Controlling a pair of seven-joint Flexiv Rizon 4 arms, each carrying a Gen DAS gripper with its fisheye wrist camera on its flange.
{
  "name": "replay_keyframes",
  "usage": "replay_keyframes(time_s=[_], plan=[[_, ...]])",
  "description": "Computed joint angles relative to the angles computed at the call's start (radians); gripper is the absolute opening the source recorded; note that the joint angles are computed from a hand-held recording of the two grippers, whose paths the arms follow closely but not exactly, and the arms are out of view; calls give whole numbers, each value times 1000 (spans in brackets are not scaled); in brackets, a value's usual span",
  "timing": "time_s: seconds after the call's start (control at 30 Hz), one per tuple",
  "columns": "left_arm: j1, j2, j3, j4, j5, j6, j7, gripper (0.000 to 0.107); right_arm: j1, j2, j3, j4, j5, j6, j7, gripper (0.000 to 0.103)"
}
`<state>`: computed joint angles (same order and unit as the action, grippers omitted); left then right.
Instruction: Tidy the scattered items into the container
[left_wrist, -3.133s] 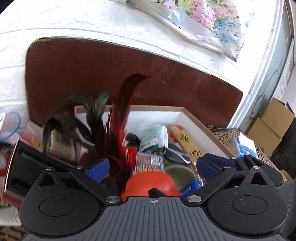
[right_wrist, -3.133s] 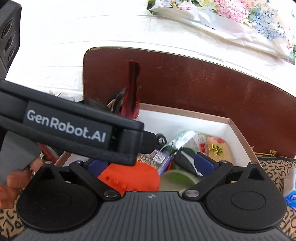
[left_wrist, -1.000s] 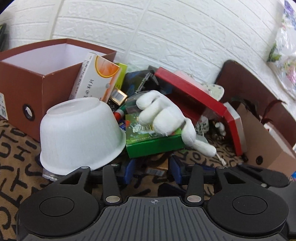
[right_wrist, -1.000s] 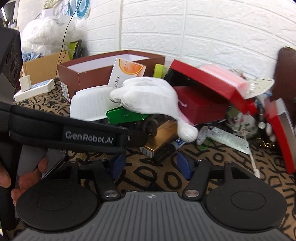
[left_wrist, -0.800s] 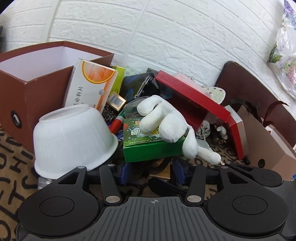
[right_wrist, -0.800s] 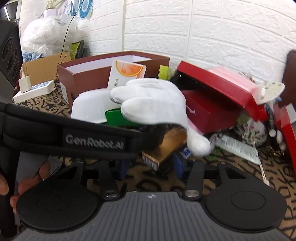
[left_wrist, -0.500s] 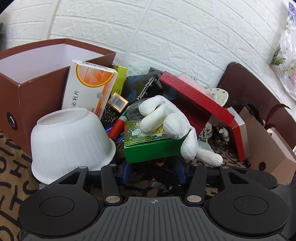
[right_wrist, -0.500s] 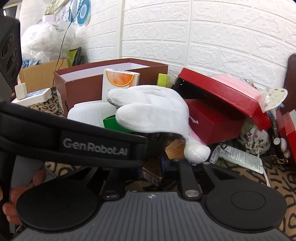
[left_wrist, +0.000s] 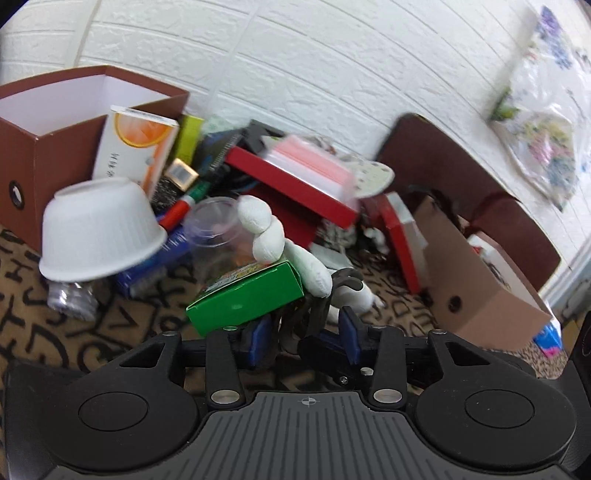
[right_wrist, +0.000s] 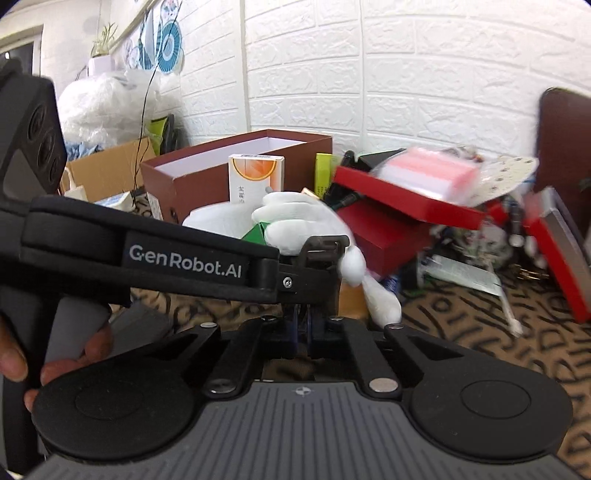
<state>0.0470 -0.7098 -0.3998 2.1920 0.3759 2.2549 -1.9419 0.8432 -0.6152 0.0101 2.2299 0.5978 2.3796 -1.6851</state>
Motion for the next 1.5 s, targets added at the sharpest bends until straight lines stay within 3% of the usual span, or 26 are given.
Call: replay_keyframes(time_s=[0.13, 0.23, 0.4, 0.5, 0.6, 0.7, 0.77, 0.83, 1.0, 1.07, 1.1, 1.23, 1.5], plan=[[15, -3, -49, 30, 41, -5, -26, 53, -7, 42, 44, 80, 39, 35, 44, 5], [-7, 1, -65, 39, 58, -19, -15, 61, 23, 64, 60, 140, 114, 80, 48, 5], [-52, -5, -90, 31, 67, -65, 35, 63, 47, 65, 104, 213, 272, 162, 86, 5], [-83, -10, -84, 37, 40, -80, 63, 66, 28, 39, 135, 242, 318, 209, 138, 5], [-138, 7, -33, 62, -20, -61, 83, 77, 17, 13, 155, 260, 327, 257, 180, 8], [-162, 28, 3, 88, -61, -51, 90, 78, 4, -4, 160, 264, 299, 285, 203, 8], [-170, 40, 17, 104, -86, -46, 82, 80, -3, -13, 159, 264, 269, 293, 212, 17], [-180, 48, 33, 117, -108, -37, 73, 82, 6, -24, 150, 255, 264, 298, 205, 42], [-147, 44, 12, 114, -106, -59, 43, 79, 0, -28, 124, 245, 226, 265, 169, 45], [-137, 38, 2, 108, -98, -60, 36, 78, -29, -27, 127, 256, 171, 255, 182, 54], [-136, 37, 0, 106, -96, -62, 35, 76, -43, -29, 128, 263, 139, 257, 188, 64], [-152, 38, 12, 99, -114, -61, 29, 77, -41, -34, 92, 258, 94, 232, 153, 66], [-119, 44, -6, 104, -97, -64, -6, 76, -84, -26, 109, 288, -10, 214, 188, 60]])
